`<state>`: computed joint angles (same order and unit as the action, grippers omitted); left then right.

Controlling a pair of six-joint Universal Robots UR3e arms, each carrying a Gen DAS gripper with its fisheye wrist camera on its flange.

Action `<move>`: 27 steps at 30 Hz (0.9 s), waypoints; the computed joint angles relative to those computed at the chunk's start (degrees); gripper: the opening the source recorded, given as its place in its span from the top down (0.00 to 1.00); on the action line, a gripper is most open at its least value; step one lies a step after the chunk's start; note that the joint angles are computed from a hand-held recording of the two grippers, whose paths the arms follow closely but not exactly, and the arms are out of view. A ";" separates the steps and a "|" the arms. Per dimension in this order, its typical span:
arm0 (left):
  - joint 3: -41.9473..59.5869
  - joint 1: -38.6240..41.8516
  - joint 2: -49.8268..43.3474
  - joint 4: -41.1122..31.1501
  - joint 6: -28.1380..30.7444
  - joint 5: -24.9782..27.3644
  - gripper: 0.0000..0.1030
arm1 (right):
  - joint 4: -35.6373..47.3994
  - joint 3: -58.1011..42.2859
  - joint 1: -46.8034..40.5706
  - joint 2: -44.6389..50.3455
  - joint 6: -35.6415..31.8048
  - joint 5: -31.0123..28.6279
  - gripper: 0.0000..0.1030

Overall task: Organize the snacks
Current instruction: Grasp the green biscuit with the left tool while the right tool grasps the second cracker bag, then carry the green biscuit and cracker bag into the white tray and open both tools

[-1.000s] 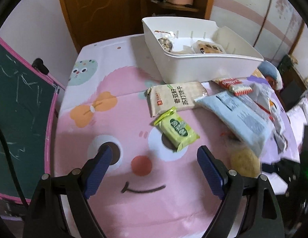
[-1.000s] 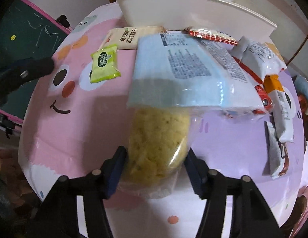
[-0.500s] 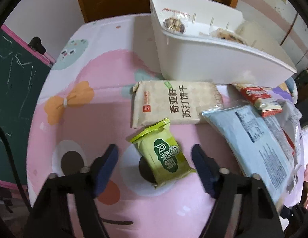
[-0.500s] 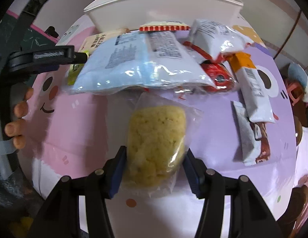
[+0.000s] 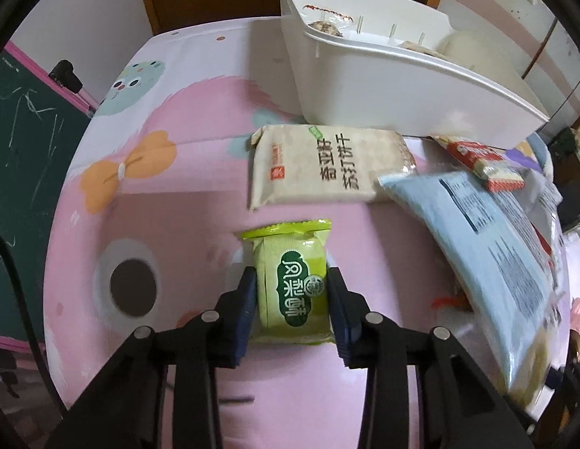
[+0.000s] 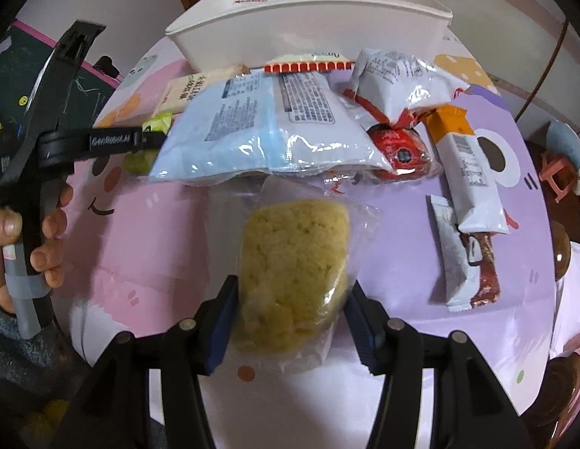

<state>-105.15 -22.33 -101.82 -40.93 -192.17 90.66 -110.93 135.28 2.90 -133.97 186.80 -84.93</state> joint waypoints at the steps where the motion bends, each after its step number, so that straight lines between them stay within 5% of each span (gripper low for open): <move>1: -2.03 0.54 2.43 0.04 0.16 -0.92 0.66 | 1.13 -0.48 -0.03 -1.00 -0.11 0.06 0.47; 9: -12.27 3.44 22.41 -5.32 1.61 -6.20 0.66 | 18.39 -5.38 -9.29 -16.17 -7.67 4.52 0.47; 16: -6.56 1.93 29.22 -12.77 1.12 -7.52 0.66 | 33.41 -17.02 -25.71 -23.30 -22.15 12.15 0.47; 21: 6.90 -1.92 25.43 -17.72 0.70 -5.13 0.66 | 31.94 -26.68 -30.07 -18.56 -26.60 15.07 0.47; 27: 26.94 -5.57 16.34 -23.30 1.90 -1.00 0.66 | 16.46 -35.78 -20.91 -3.61 -19.85 9.76 0.47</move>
<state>-78.21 -27.90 -85.47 -64.22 -190.28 89.65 -94.47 99.50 -18.01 -137.58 166.95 -75.17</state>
